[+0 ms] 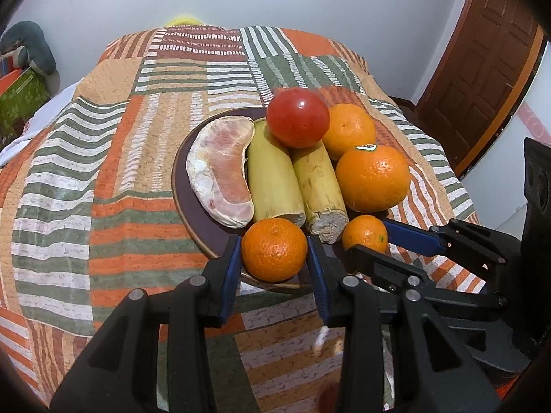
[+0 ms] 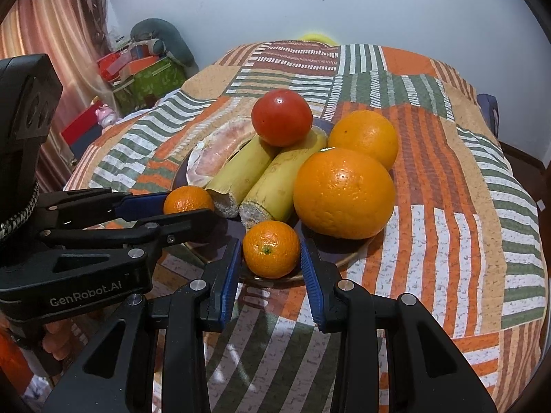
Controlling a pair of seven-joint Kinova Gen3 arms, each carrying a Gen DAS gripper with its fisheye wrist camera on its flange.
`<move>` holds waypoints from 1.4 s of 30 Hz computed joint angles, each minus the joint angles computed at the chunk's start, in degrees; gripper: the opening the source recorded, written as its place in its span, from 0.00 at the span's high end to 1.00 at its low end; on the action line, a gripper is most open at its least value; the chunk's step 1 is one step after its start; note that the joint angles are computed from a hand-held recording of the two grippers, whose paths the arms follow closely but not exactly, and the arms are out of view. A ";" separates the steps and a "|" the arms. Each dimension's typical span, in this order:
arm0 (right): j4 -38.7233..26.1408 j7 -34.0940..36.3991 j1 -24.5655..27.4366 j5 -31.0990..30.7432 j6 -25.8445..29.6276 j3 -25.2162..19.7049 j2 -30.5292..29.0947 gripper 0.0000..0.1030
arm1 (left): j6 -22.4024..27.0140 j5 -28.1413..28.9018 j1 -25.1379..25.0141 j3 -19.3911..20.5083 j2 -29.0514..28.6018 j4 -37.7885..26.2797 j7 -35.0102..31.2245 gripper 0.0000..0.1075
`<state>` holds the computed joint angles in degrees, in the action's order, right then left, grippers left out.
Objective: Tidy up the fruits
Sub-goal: 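Lower both mandarins onto the plate and open both tools, then grasp a red date with the left tool while the right tool grasps another date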
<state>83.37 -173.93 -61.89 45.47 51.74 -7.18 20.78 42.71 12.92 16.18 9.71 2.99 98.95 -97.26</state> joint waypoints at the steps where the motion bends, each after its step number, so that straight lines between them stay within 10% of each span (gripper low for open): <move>1: -0.15 0.16 -0.05 -0.01 0.29 -0.02 0.08 0.69 | 0.12 -0.10 0.02 -0.02 -0.01 -0.10 0.21 0.65; 7: -1.98 1.86 -0.26 -1.31 2.42 -0.20 0.47 0.68 | -0.18 -2.31 0.28 -0.19 -1.47 0.23 2.99 0.50; 42: -13.39 3.29 -11.44 2.08 18.25 -2.60 2.24 0.61 | 12.15 -2.37 -5.53 -5.60 -24.24 9.06 -0.15 0.48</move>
<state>69.98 -170.64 -73.33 47.55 69.99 -9.78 23.02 54.86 10.55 10.64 4.11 -21.25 108.01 -97.41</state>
